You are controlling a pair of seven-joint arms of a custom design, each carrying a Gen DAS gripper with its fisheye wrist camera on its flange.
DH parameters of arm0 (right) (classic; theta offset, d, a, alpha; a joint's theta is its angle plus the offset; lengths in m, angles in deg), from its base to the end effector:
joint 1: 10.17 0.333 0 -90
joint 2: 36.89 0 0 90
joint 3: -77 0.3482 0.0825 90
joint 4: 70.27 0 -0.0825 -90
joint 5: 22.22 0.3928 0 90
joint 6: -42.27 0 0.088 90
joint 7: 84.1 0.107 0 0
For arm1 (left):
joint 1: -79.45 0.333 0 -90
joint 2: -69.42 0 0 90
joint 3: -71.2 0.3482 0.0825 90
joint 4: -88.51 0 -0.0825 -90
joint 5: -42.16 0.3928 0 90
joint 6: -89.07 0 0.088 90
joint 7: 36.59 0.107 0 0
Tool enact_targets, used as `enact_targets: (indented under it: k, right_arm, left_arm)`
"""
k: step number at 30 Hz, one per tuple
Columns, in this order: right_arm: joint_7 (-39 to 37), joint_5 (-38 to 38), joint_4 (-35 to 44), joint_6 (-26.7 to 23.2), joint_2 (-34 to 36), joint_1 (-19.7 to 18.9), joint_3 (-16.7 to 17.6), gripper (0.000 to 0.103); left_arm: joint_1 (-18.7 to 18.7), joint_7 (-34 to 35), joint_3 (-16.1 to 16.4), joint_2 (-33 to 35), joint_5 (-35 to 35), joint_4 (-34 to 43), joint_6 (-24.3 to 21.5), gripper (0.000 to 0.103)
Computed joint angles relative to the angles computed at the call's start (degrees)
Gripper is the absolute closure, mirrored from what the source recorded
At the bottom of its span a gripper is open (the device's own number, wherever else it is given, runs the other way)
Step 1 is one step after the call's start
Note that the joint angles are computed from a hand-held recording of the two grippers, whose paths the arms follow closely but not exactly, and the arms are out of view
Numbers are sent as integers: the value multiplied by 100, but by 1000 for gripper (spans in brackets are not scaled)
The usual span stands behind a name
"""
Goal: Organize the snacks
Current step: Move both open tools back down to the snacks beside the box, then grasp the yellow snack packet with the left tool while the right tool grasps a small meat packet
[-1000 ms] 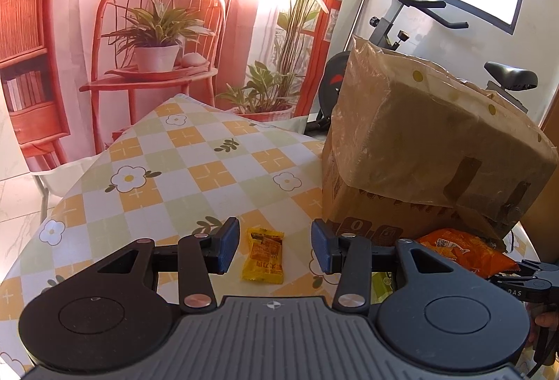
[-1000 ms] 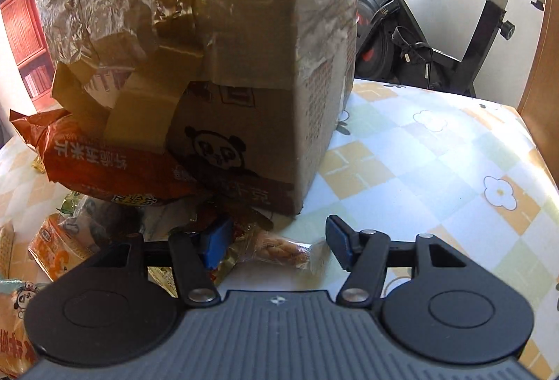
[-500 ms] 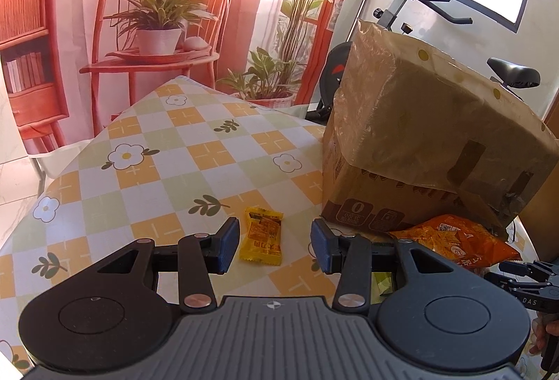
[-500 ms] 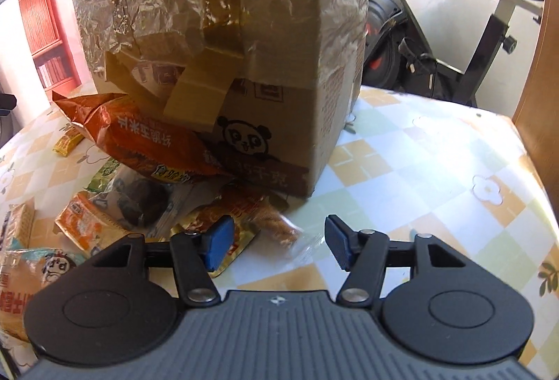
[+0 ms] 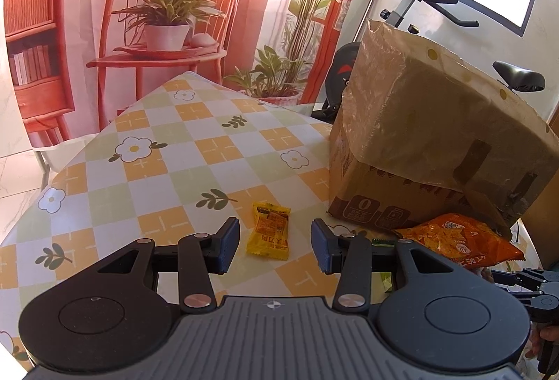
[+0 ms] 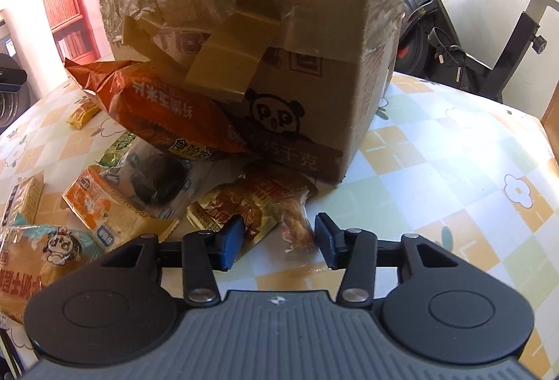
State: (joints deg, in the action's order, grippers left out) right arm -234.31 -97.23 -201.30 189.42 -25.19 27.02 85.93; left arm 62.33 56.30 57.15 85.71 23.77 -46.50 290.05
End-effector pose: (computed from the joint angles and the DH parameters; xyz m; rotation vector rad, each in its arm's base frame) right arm 0.3647 0.4008 0.2894 -1.6559 1.9730 -0.6643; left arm 0.5108 -0.2579 0.3361 -1.6286 1.9943 -1.0607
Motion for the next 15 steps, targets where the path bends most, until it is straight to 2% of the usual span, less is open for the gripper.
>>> enact_targets:
  k: [1, 2, 9, 15]
  right_arm:
    - [163, -32, -4, -107, 5, 51, 13, 67]
    - [312, -29, -3, -224, 6, 97, 30, 82]
    - [1229, -182, -13, -689, 7, 261, 92, 83]
    - [1637, -407, 39, -1202, 139, 454, 180, 83]
  left_arm:
    - [23, -18, -21, 15, 28, 2, -1, 56]
    - [23, -22, -21, 25, 34, 5, -7, 56]
    - [-259, 265, 243, 103, -253, 66, -102, 56]
    - [12, 364, 134, 253, 1, 220, -300, 56]
